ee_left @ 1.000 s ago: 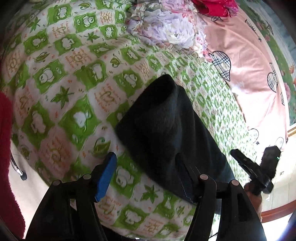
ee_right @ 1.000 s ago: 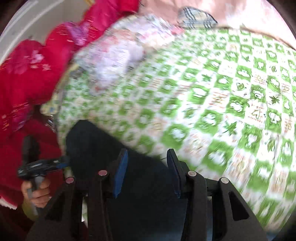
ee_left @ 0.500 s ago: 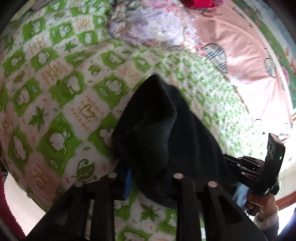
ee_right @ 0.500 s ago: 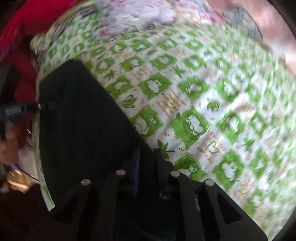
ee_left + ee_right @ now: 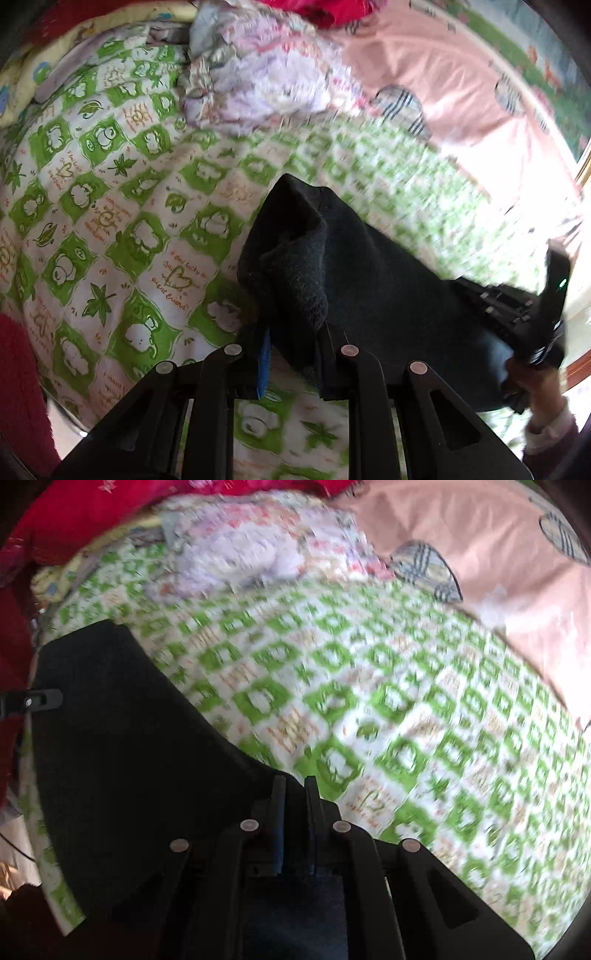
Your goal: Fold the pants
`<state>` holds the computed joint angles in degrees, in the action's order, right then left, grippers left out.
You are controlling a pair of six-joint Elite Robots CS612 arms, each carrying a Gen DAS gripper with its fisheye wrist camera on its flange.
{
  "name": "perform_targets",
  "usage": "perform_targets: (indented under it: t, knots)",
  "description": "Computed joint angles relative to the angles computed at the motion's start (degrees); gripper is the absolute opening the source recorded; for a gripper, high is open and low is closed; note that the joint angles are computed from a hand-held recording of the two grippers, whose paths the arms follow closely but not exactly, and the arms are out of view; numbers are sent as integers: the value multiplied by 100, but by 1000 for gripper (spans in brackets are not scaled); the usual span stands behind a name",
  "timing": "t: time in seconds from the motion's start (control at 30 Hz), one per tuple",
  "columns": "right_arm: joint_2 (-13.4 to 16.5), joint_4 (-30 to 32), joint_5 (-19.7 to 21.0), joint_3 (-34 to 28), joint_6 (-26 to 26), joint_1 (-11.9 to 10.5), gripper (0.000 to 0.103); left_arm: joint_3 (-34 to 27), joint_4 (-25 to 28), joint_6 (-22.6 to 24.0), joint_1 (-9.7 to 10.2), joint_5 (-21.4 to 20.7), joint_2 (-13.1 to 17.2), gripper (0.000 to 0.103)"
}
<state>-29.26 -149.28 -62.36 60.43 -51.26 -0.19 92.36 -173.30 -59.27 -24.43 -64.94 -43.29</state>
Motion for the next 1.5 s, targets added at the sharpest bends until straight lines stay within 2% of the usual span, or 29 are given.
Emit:
perform_targets:
  t: [0.03,0.1,0.2,0.27,0.33,0.4,0.5,0.77,0.97,1.07,1.27,1.4,1.5]
  knots:
    - [-2,-25,-37,-1,165,1,15,-31,166,15,-8,35,13,25]
    - [-67,-184,53,89,445,-54,23,-1,380,-28,-45,141,-19,37]
    - [-195,-210,468,232,782,-223,24,155,498,-215,-112,452,-168,47]
    - [-274,-158,754,332,1052,-363,25,276,385,-331,-144,590,-261,47]
    - [-333,-72,1072,424,1336,-520,31,350,315,-425,-195,807,-344,45]
    - [-402,-174,1249,593,1710,-679,44,351,218,-337,-237,918,-385,46]
    - [-498,-475,1347,890,2249,-914,46,259,7,-7,-283,836,-368,47]
    - [-660,-1562,962,1446,3484,-1417,46,-604,19,1206,-370,-30,85,53]
    - [-666,-1889,735,1548,4138,-1715,46,-1515,374,2185,-499,-929,569,56]
    - [-637,-1979,664,1559,4396,-1825,46,-1946,609,2612,-574,-1246,780,56]
    - [-545,-2068,667,1500,4772,-1956,46,-3071,1383,3655,-711,-2170,1329,57]
    - [-453,-2051,752,1370,5001,-2009,46,-3992,2047,4291,-811,-2366,1772,57]
    - [-400,-2080,835,1284,5163,-2037,46,-4729,2549,4583,-827,-2518,2101,58]
